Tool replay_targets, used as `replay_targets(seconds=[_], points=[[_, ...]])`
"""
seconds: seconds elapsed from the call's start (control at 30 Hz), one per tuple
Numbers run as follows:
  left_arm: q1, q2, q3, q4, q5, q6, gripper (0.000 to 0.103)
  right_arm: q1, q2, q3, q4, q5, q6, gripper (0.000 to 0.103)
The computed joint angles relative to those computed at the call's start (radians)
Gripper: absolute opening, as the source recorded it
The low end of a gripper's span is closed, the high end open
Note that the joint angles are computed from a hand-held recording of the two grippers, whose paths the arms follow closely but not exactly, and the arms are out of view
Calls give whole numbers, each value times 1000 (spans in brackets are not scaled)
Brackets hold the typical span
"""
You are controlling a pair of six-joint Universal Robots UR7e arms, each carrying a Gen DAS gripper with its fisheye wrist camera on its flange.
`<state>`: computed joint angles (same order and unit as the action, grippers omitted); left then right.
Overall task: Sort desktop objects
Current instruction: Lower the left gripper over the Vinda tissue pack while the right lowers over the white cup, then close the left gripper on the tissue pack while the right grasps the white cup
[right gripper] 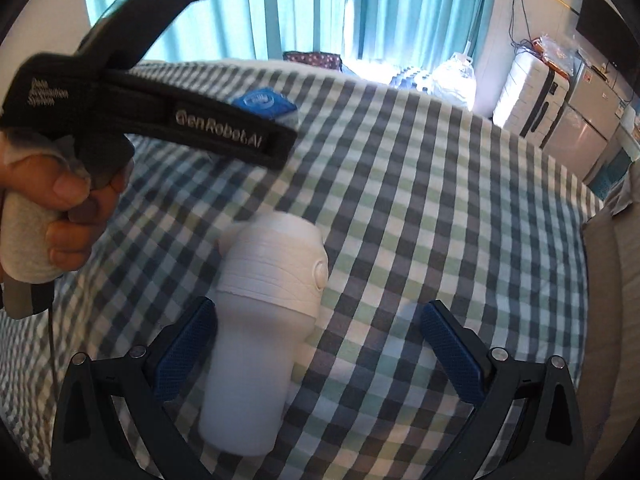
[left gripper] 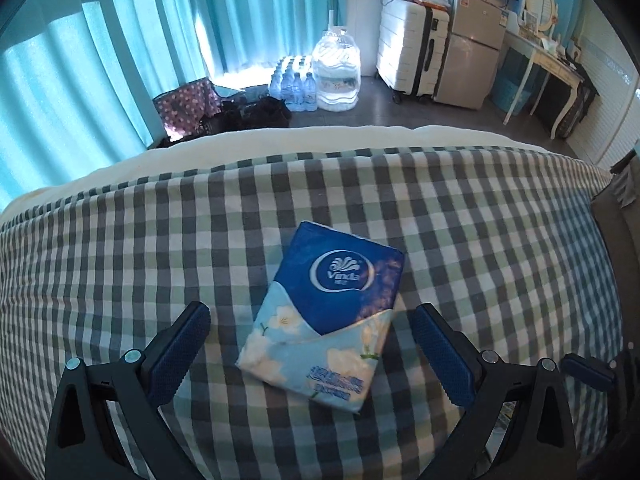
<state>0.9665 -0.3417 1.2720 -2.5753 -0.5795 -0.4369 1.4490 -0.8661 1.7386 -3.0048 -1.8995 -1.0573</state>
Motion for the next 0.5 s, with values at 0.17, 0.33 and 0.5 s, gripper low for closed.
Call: replay_targets(seconds=[0.17, 0.33, 0.5], points=[[-3, 1, 10, -18, 14, -17, 89, -3, 7, 25, -66, 8, -35, 103], [-12, -11, 25, -19, 7, -38, 57, 1, 0, 22, -36, -11, -4, 101], [-26, -34, 54, 36, 25, -104, 56, 18, 4, 20, -78, -21, 52, 39]])
